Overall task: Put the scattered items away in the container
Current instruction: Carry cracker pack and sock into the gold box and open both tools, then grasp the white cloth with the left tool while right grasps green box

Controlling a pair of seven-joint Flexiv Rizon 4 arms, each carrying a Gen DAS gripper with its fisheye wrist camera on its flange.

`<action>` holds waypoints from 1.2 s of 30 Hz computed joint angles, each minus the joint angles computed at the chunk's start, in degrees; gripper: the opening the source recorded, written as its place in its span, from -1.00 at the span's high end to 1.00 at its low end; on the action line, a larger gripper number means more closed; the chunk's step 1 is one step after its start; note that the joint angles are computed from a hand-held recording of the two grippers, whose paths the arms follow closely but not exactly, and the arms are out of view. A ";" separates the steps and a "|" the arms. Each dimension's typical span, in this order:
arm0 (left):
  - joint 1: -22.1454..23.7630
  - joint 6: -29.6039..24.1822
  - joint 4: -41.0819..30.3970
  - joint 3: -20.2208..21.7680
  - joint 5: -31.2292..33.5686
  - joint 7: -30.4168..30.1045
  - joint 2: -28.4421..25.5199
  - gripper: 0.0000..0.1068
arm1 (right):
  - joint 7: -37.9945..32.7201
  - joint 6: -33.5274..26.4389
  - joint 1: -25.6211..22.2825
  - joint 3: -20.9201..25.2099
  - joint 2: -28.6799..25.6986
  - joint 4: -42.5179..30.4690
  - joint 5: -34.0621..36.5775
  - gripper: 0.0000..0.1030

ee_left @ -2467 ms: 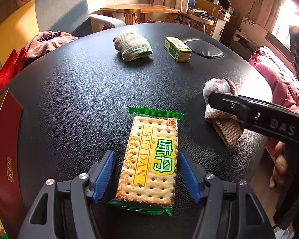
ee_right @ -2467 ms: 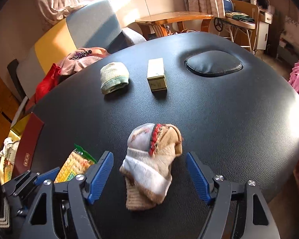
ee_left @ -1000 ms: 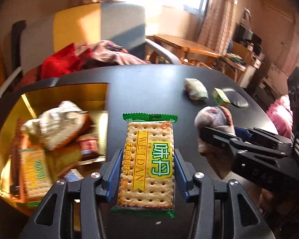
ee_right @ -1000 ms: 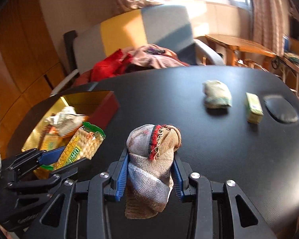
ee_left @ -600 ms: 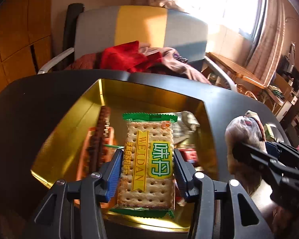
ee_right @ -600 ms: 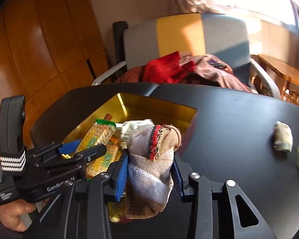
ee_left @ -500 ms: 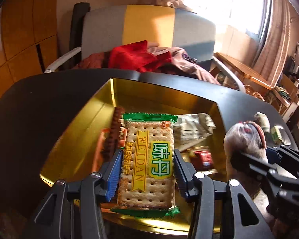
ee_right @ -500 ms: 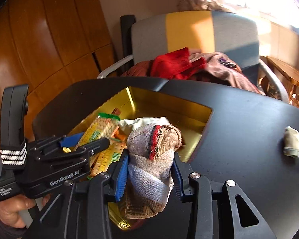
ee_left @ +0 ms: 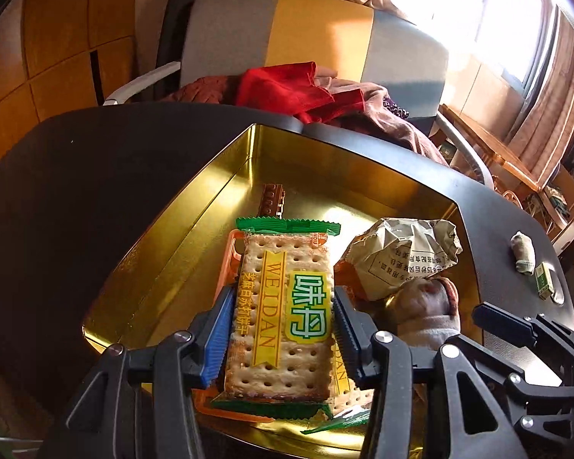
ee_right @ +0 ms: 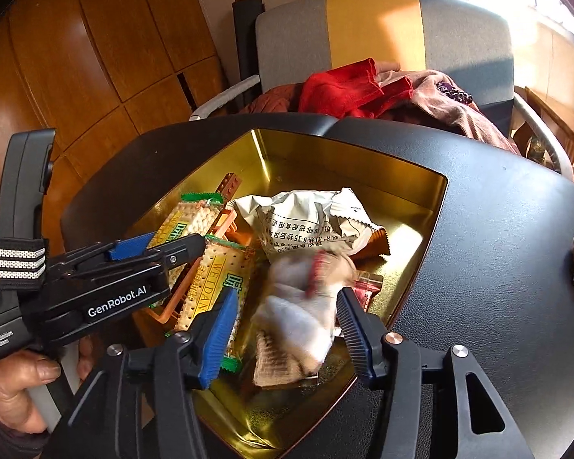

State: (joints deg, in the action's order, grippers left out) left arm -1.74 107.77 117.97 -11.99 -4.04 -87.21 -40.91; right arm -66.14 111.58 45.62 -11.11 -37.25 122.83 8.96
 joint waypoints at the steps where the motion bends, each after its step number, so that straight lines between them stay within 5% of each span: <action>1: 0.18 0.24 0.14 -0.13 0.04 -0.15 0.08 0.05 | -0.11 0.18 0.53 -0.47 0.12 0.19 0.30 -0.08; 17: -0.26 1.45 2.71 -2.75 3.93 0.24 3.73 0.01 | 0.01 6.28 4.63 -3.40 3.22 7.14 12.30 -0.21; 24: -3.59 -1.36 1.91 -5.15 5.28 3.25 4.31 0.00 | 1.76 10.25 1.50 -1.57 3.64 12.61 18.99 -0.25; 32: -8.98 -8.20 -3.20 -8.03 4.10 9.22 1.91 0.00 | 5.48 16.86 -7.65 2.94 2.85 19.45 23.48 -0.25; 36: -12.99 -12.65 -7.46 -7.36 1.65 11.91 -0.09 0.00 | 5.41 17.28 -9.92 1.56 3.12 21.57 24.87 -0.33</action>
State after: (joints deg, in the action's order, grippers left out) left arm -14.73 95.13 110.51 -19.34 -2.39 -75.30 -41.00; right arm -60.73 128.86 35.71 -9.55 -34.13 144.40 33.83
